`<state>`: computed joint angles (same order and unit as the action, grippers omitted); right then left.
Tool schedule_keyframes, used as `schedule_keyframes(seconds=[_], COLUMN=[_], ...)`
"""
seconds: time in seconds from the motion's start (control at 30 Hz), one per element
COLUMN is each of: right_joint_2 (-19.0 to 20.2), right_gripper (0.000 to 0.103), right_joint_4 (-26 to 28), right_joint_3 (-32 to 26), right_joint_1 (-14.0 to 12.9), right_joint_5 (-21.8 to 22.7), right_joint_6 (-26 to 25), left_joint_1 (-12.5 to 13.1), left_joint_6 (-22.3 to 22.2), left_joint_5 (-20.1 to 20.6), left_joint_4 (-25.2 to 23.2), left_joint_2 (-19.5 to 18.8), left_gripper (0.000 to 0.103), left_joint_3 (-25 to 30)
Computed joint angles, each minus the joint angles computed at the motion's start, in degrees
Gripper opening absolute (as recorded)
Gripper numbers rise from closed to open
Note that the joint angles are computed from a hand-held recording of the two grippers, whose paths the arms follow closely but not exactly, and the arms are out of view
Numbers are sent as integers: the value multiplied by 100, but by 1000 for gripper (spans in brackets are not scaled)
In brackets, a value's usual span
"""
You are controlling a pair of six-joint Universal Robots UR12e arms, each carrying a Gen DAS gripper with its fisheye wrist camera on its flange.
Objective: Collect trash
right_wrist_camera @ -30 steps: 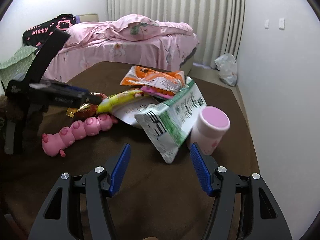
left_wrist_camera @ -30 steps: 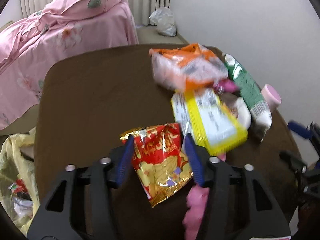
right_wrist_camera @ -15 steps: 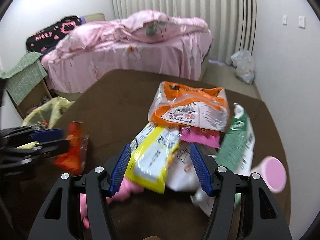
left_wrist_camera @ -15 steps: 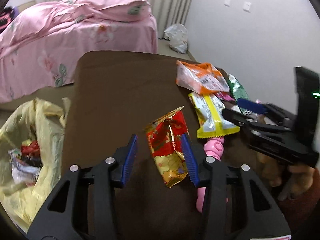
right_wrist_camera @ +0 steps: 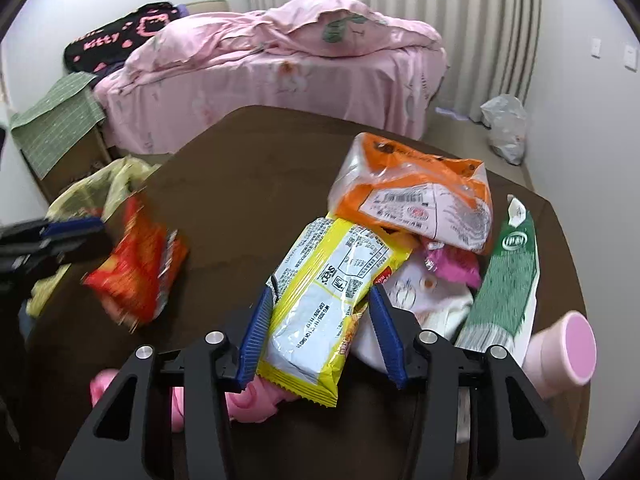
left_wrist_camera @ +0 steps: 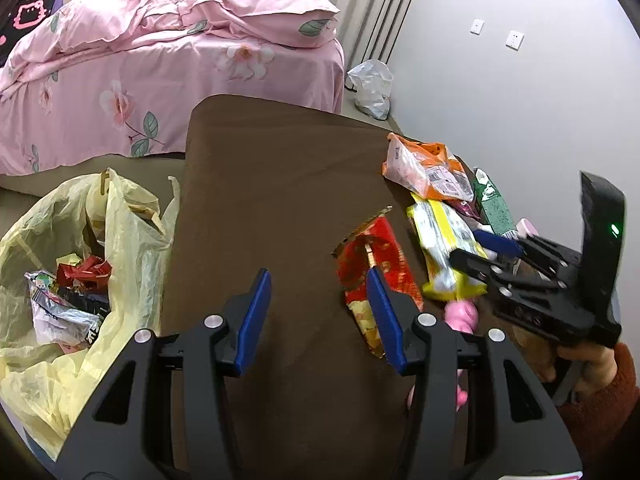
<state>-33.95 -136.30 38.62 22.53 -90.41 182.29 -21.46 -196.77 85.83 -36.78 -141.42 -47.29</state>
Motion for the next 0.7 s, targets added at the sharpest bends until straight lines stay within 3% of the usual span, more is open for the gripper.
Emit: schedule_keyframes(seconds=[0.03, 0.13, 0.37, 0.4, 0.43, 0.47, 0.63, 0.7], right_joint_2=[-106, -377, -819, -819, -797, -745, -330, -94], right_gripper=[17, 17, 19, 28, 46, 50, 50, 50], right_joint_4=[5, -95, -634, -746, -832, -844, -410, 31], right_joint_3=[167, 610, 1419, 1443, 1428, 1359, 652, 213], right_joint_1=[-15, -73, -120, -116, -117, -123, -78, -40], right_joint_5=[121, 476, 440, 393, 387, 459, 515, 413], right_joint_6=[-1, 94, 322, 391, 488, 606, 713, 710], left_joint_1=[9, 37, 106, 108, 102, 97, 66, 64], left_joint_6=[-19, -134, -499, -505, -494, -468, -280, -261], left_joint_5=[10, 66, 84, 70, 58, 46, -27, -53], left_joint_4=[25, 142, 253, 261, 268, 269, 252, 245], left_joint_2=[18, 87, 168, 169, 170, 172, 164, 160], left_gripper=[47, 47, 48, 48, 48, 48, 48, 49], left_joint_3=[-35, -172, -349, -355, -357, -360, -339, -336])
